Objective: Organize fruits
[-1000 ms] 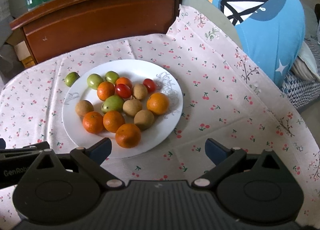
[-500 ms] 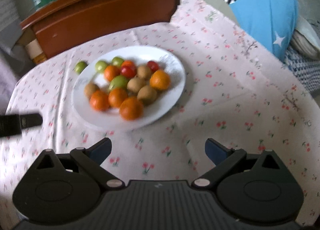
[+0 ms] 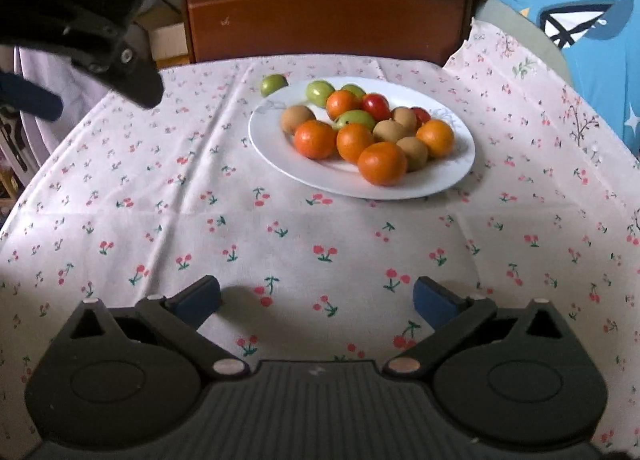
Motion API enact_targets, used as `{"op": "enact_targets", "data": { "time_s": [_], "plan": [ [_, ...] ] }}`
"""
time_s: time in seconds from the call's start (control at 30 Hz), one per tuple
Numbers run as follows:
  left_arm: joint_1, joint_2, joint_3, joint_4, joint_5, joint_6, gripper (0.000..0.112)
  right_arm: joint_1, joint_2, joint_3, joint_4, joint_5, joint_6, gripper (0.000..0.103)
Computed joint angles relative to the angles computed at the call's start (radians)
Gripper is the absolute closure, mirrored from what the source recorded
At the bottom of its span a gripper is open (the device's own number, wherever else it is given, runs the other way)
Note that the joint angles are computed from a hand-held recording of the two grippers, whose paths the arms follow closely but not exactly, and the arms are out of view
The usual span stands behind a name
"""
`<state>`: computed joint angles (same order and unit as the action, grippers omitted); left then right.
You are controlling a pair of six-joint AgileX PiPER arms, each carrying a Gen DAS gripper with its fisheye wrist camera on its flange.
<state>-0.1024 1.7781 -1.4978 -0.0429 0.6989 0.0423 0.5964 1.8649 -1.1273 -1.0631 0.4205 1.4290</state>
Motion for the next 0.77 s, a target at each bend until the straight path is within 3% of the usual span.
{"op": "enact_targets", "data": {
  "time_s": [0.27,0.77],
  "plan": [
    [0.011,-0.013,0.02,0.0,0.0,0.0,0.024,-0.003,0.039,0.01,-0.303,-0.036,0.27,0.001],
    [0.019,0.008,0.012,0.024,0.005,-0.029,0.024,-0.001,0.061,-0.018,-0.312,-0.034,0.277,0.001]
  ]
}}
